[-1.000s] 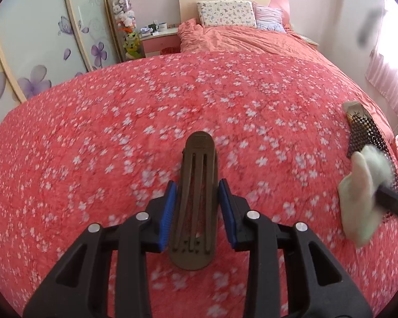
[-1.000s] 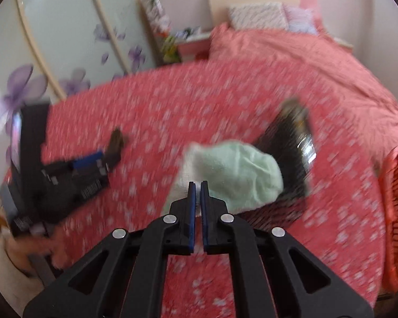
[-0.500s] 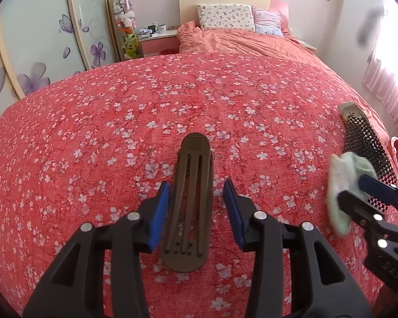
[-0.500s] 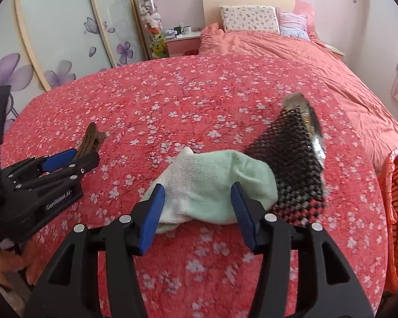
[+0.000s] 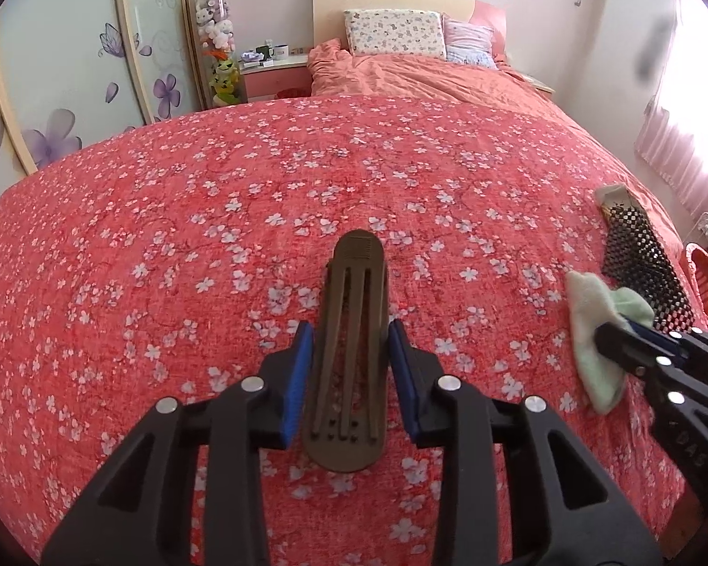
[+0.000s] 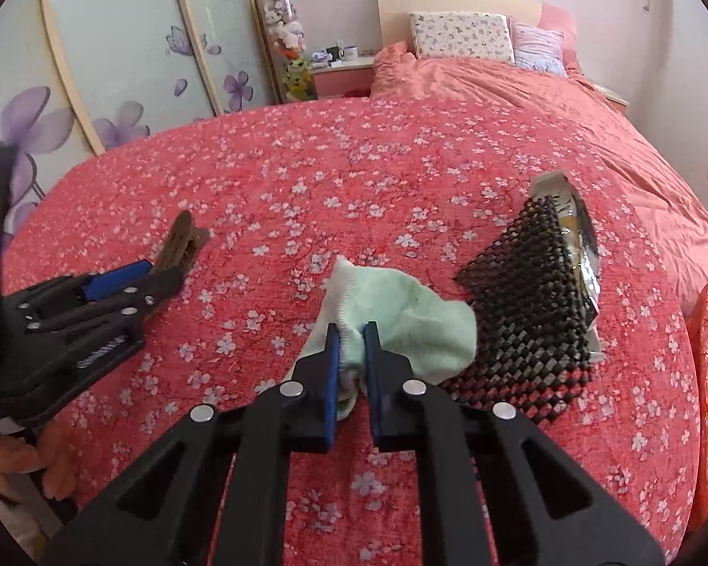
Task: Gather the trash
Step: 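Hold the hair clip with the left tool while the right tool lifts the mint-green cloth, then carry the hair clip and mint-green cloth to the orange basket and release both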
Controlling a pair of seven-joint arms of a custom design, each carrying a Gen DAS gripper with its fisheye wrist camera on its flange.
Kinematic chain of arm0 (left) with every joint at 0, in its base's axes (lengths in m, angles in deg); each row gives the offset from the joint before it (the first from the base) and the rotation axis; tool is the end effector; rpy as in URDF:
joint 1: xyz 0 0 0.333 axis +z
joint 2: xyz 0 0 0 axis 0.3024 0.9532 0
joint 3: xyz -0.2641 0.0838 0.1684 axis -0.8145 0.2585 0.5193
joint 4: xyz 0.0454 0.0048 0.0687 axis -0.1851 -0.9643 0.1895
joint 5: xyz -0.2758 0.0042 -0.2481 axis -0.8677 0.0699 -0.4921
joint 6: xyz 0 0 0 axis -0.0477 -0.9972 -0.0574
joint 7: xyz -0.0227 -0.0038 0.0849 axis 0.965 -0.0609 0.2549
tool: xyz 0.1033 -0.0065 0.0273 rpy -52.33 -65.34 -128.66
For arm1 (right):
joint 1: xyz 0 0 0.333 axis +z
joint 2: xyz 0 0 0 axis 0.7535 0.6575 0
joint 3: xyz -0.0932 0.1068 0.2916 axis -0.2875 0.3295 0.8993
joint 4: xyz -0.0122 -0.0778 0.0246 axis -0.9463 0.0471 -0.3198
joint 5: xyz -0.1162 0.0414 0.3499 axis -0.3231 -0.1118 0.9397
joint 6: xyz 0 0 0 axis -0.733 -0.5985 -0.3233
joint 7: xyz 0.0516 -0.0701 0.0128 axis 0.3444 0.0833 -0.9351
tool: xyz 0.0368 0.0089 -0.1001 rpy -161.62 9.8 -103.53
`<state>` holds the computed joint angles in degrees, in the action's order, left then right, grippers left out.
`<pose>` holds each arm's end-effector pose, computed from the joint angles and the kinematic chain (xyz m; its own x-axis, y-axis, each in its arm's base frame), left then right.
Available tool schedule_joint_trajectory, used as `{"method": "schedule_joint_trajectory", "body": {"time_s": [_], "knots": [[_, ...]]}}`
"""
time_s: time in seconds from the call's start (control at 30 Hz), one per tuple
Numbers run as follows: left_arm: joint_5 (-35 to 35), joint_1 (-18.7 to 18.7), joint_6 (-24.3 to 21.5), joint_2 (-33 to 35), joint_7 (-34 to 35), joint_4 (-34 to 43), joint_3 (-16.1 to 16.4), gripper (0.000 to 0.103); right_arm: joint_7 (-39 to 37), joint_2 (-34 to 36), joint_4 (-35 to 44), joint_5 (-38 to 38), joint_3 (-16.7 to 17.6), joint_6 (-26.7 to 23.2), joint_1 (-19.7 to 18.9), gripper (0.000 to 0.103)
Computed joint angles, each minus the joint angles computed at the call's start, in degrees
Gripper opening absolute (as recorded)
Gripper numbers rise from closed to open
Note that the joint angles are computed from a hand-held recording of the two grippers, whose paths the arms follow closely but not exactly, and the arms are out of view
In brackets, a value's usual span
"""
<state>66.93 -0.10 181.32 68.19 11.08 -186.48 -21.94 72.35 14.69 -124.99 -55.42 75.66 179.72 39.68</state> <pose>0.4877 -0.2961 0.3913 -0.1823 -0.9831 0.0189 -0.7734 0.1315 -0.6201 0.4171 0.1773 0.4106 0.0776 -0.9876 -0.1362 -0.7647 0.0287 -0.6437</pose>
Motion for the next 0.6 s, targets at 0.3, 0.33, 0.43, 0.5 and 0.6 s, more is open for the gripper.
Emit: {"method": "schedule_joint_trajectory", "body": {"time_s": [0.3,0.33,0.43,0.5,0.6], "knots": [[2.63,-0.48,-1.41,-0.83,-2.73,0.21,0.10,0.032,-9.19,-4.07,-3.29,10.82,-13.94,4.24,14.92,0.009],[3.55,-0.48,-1.21,-1.39,-3.61,-0.04,0.19,0.032,-9.90,-4.76,-3.69,11.78,-15.11,4.55,16.17,0.009],[5.91,-0.37,-1.56,-3.02,-5.47,-0.52,-0.16,0.032,-11.80,-6.48,-4.41,14.38,-17.46,5.19,18.47,0.009],[6.68,-0.10,-2.03,-4.16,-6.13,-0.61,-0.75,0.032,-12.77,-7.93,-5.15,15.96,-17.64,5.58,18.56,0.009],[7.33,0.36,-1.98,-6.14,-6.73,-1.12,-1.84,0.032,-14.37,-10.81,-6.76,18.18,-17.62,6.00,18.12,0.009]]}}
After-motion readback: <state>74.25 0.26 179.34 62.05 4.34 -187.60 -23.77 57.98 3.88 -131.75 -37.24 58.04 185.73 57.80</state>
